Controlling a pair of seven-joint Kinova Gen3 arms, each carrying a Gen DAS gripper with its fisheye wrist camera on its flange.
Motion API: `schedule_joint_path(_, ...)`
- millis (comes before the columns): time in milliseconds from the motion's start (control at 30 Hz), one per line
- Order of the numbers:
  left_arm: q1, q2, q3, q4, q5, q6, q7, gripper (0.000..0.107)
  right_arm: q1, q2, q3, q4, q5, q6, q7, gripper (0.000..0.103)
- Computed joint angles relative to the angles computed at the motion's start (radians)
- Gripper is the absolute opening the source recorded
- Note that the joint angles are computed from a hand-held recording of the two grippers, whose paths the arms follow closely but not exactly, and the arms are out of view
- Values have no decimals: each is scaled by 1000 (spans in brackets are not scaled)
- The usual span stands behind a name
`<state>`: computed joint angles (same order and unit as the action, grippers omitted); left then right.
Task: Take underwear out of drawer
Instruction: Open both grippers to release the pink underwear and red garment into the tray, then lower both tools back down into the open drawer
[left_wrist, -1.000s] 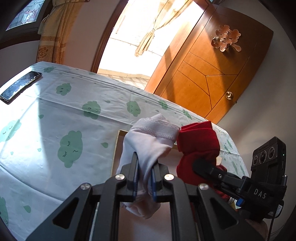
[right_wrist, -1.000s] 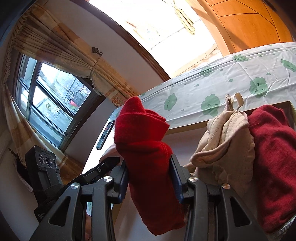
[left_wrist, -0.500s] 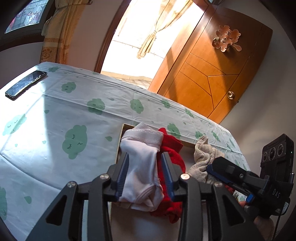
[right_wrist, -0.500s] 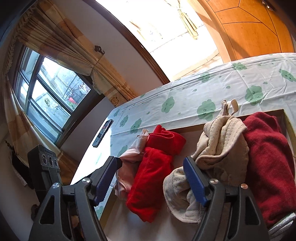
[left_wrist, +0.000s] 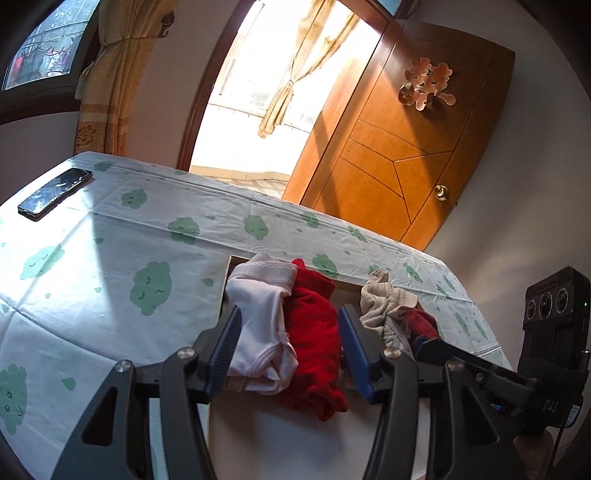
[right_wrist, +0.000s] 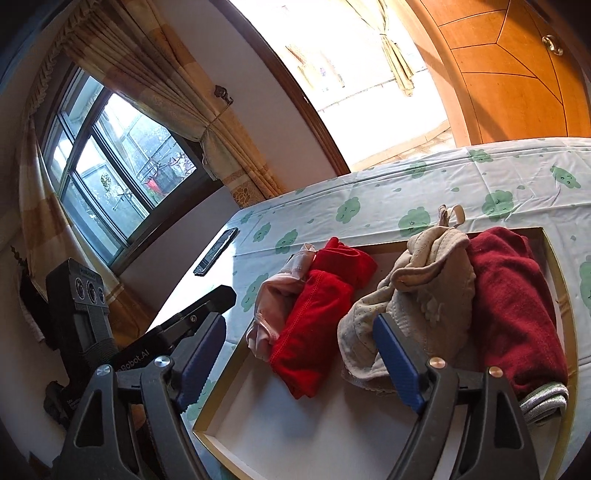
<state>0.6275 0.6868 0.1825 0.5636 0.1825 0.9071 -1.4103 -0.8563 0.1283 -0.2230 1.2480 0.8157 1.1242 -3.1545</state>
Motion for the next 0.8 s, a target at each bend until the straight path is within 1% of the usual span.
schedule_joint_path(33, -7, -13, 8, 32, 11, -16, -8, 56, -4, 3, -4, -7, -4, 9, 8, 84)
schedule_joint_path(200, -52, -77, 52, 179, 66, -82, -55, 56, -30, -17, -25, 26, 16, -16, -30, 84)
schedule_joint_path(400, -122, -166, 113, 362, 156, -163, -147, 57, -72, -34, -64, 43, 54, -11, -48, 84)
schedule_joint_path(500, -159, -208, 144, 450, 212, -208, -203, 59, -106, -35, -87, 44, 78, 23, -53, 84)
schedule_joint_path(600, -180, -248, 157, 526, 251, -246, -247, 59, -135, -41, -105, 58, 101, 49, -70, 84)
schedule_joint_path(800, -217, -309, 183, 646, 325, -276, -340, 59, -168, -73, -148, 123, 146, 77, -170, 84)
